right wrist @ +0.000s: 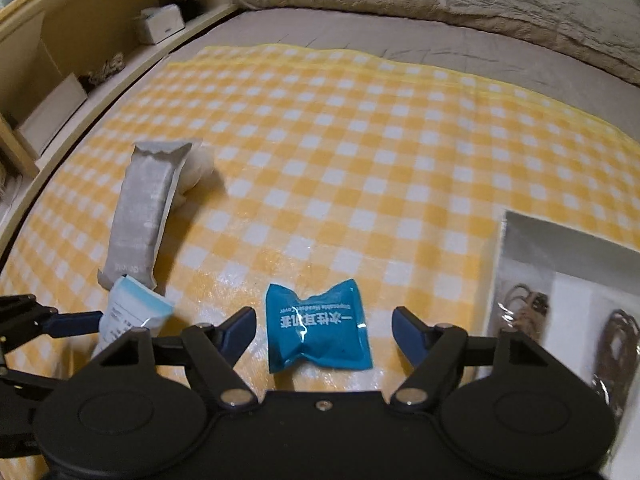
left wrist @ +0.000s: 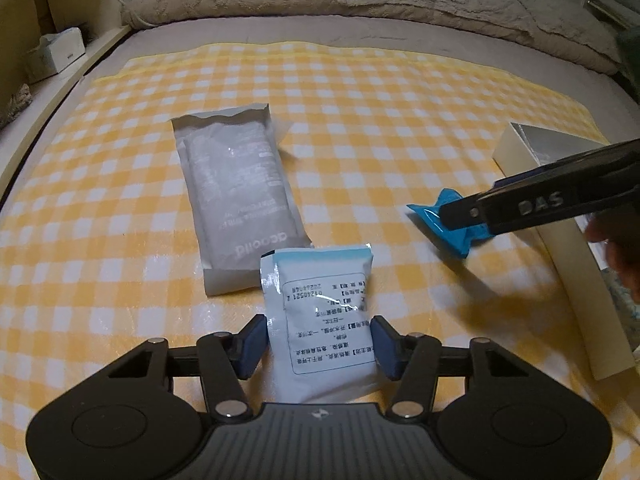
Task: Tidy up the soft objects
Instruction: 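Grasp the white printed packet with the left tool while the right tool grasps the blue packet, then carry the white packet and blue packet into the white box and release both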
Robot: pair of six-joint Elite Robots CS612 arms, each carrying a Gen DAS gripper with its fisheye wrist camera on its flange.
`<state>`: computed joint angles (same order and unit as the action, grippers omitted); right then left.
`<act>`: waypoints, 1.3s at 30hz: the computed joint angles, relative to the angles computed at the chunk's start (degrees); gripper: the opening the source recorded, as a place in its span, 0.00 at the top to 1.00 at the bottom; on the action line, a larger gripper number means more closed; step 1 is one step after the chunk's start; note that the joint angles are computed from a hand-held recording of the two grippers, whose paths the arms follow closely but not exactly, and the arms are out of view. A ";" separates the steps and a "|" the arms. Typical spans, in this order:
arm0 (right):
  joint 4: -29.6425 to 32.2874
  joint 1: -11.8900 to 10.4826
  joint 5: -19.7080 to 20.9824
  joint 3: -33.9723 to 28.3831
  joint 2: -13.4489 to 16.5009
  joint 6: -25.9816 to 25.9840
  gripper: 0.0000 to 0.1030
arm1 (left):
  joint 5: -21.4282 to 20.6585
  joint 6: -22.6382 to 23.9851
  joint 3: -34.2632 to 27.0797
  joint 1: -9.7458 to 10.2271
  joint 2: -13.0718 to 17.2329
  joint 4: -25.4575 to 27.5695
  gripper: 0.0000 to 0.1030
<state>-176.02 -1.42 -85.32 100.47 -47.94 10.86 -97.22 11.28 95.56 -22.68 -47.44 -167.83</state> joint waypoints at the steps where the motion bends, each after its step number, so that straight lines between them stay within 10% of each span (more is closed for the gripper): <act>1: 0.16 0.08 0.05 -0.33 0.30 -0.52 0.27 | -0.40 -0.10 0.04 0.08 -0.04 0.05 0.46; 13: 2.47 0.73 -3.76 -2.46 2.23 -6.03 0.27 | -2.52 -2.07 0.60 0.29 -0.48 0.04 0.50; 17: 3.28 1.08 -5.61 -2.40 2.06 -8.82 0.45 | -2.56 -3.22 0.76 0.31 -0.61 -0.34 0.50; 39: 0.22 1.11 -0.38 -0.15 -0.28 -9.83 0.51 | -1.97 -9.16 2.41 0.34 -1.67 -6.35 0.50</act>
